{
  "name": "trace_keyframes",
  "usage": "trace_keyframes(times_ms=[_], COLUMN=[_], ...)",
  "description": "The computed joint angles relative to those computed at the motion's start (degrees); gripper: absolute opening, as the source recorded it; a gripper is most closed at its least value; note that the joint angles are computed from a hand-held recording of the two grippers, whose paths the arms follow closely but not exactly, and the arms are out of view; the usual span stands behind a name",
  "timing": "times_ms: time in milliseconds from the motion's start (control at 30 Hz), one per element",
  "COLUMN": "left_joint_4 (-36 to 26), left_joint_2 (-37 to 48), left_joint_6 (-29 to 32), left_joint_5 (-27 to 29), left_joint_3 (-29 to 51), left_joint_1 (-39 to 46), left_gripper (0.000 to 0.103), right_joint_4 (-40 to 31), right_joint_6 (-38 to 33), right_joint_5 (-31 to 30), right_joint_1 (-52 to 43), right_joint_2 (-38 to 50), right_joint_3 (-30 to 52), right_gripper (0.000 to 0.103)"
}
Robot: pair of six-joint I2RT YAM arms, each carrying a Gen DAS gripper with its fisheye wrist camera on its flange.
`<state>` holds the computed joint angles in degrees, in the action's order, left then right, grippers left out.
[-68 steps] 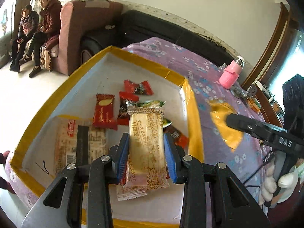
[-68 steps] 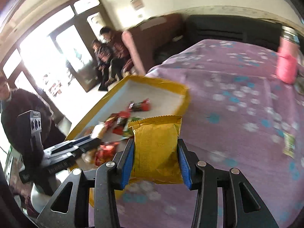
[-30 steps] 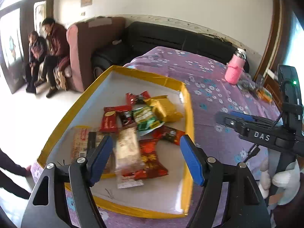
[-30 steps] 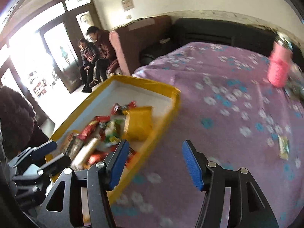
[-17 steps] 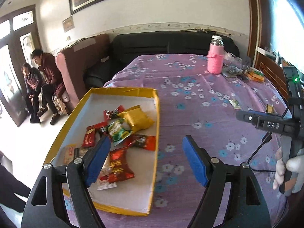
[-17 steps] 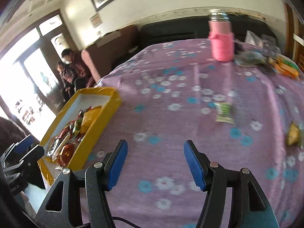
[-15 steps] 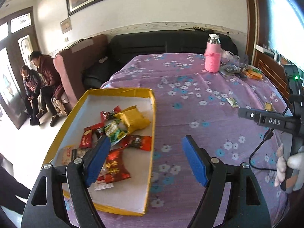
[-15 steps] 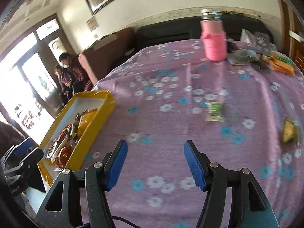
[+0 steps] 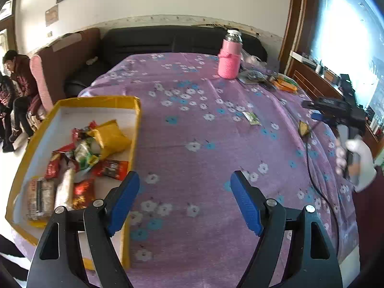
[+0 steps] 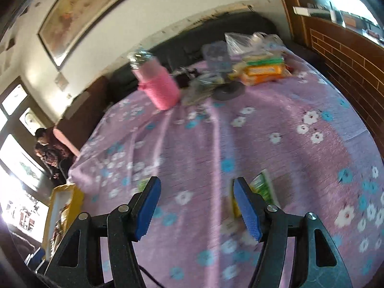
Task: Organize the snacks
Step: 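Move both open grippers back toward the remaining packets on the table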
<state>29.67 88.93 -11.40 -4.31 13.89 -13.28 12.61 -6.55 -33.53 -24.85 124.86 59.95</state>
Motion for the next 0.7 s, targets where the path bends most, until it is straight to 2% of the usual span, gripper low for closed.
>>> trace_keyframes(times_ms=[100,200,300,467,500,533,567,633,700], left_joint_4=[0.47,0.54,0.71,0.80,0.82,0.91,1.05,1.69,2.08], left_joint_2=[0.91,2.15,3.94,4.04,3.99,4.10,4.35,5.42,6.88], left_joint_6=[0.20,-0.60,-1.10,-1.57,-1.57,-1.57,-1.54,-1.44,-1.42], left_joint_5=[-0.73,-0.52,1.06,1.90,2.02,2.23,2.50,3.01,4.10], left_joint_3=[0.13,0.88,1.66,1.04,0.88,0.79,0.71,0.84,1.39], left_joint_1=[-1.19,-1.37,-1.01,-0.41,-0.20,0.11,0.48,1.06,1.73], left_gripper=[0.078,0.078,0.078,0.078,0.078,0.078,0.078,0.078,0.078], right_joint_4=[-1.18,-0.33,0.04,-3.41,-4.97,-5.72,-6.73,-6.45,-9.11], right_joint_6=[0.88,0.07,-0.58,1.97,3.00,3.51,4.25,5.40,3.62], right_joint_5=[2.18,1.26,2.99,7.39,8.49,9.18,10.05,9.11,4.58], right_joint_1=[0.70,3.58,8.54,17.42,18.93,19.55,20.33,20.70,20.45], right_joint_2=[2.68,2.67,3.40,9.31,11.14,12.18,13.23,13.32,12.48], right_joint_3=[3.55,2.70,2.28,9.28,11.90,13.25,14.56,14.18,12.76], right_gripper=[0.066,0.066,0.066,0.062,0.055,0.037,0.023,0.020,0.020])
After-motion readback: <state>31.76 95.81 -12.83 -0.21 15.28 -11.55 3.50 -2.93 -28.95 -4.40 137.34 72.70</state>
